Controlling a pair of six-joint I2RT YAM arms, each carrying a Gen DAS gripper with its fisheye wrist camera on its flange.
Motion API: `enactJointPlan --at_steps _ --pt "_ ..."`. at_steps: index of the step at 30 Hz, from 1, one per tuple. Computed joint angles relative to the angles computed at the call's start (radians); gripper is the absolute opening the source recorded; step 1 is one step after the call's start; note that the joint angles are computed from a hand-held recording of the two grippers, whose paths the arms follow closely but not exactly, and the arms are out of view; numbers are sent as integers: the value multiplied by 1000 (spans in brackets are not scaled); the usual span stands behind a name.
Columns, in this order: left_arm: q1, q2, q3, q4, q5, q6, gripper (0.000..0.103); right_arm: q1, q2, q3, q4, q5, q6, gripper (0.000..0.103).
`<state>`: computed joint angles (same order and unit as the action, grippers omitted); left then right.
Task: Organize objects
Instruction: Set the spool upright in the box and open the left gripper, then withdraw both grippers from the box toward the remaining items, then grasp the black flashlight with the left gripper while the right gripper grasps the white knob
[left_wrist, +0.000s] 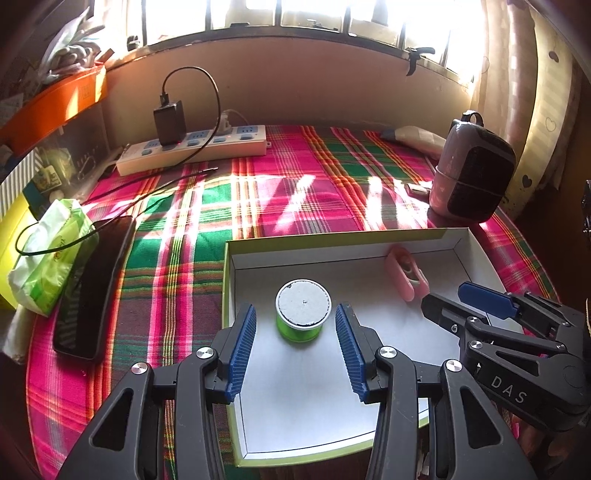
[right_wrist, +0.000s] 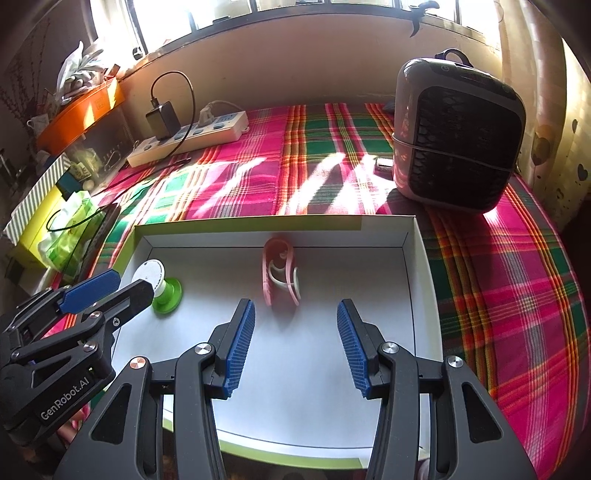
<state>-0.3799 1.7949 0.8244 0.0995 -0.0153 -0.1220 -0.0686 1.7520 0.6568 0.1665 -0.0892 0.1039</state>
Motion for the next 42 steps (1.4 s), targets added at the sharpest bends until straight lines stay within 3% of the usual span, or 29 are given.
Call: enactJointPlan --at_steps 21,32,42 --pt "-62 -299 -316 73 -74 -61 43 59 -280 -283 100 54 -14 48" --pt "-28 -423 -463 93 -8 -72 43 40 -436 -422 132 73 -53 48" --pt "-38 -500 -558 90 36 -79 43 -61 -584 -540 130 29 -121 48"
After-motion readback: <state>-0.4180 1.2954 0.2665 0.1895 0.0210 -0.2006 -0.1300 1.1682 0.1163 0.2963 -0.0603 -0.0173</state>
